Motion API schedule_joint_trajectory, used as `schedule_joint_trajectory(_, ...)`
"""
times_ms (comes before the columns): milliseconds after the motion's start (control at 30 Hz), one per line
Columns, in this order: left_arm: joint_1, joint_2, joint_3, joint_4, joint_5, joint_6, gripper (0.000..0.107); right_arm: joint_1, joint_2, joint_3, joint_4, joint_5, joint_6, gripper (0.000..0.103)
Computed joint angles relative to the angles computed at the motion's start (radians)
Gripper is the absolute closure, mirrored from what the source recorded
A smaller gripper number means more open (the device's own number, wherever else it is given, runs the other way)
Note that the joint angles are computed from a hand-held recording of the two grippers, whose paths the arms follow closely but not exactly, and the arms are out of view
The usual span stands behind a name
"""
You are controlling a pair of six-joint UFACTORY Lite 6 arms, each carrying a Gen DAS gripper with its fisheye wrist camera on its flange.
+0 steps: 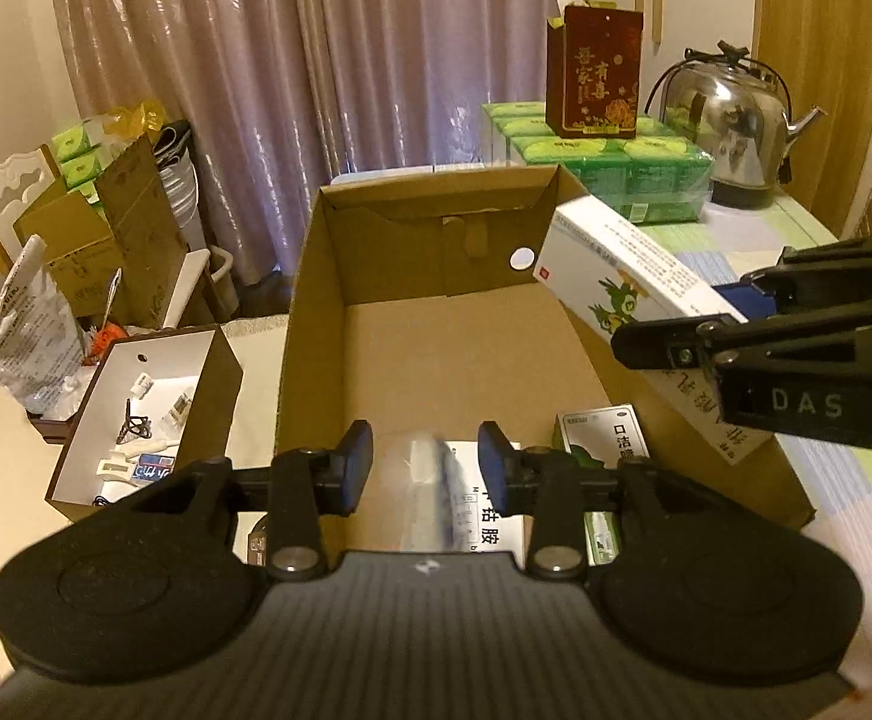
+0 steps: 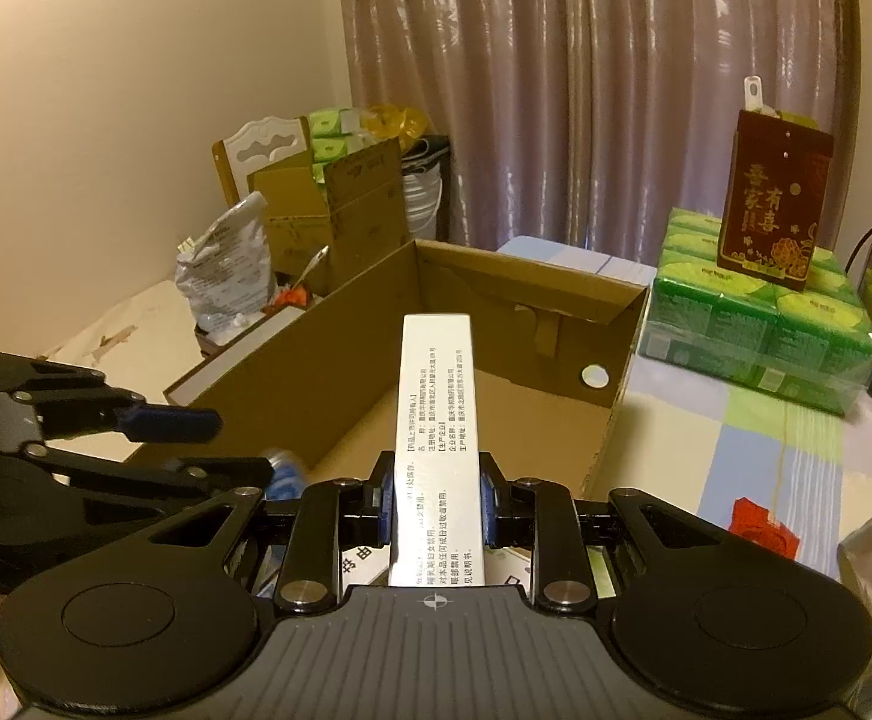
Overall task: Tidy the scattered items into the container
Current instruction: 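Open the left gripper over the cardboard box while the right gripper releases the long white box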
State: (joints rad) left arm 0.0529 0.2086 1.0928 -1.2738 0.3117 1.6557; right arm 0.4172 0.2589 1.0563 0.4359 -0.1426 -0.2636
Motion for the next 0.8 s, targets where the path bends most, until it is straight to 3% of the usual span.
schedule_joint_trajectory(500,0.061,-0.043,-0.035,-0.033,0.044,0.029,0.074,0.033,0.037,0.021,0.053,-0.010,-0.029,0.080)
schedule_joint_trajectory(633,0.074,-0.044,-0.035,-0.033,0.060,0.020,0.074,0.034,0.040,0.017,-0.090,-0.031,0.102,0.080)
schedule_joint_trajectory(800,0.080,-0.053,-0.044,-0.037,0.063,0.022,0.074,0.040,0.026,0.002,-0.010,-0.053,0.015,0.079)
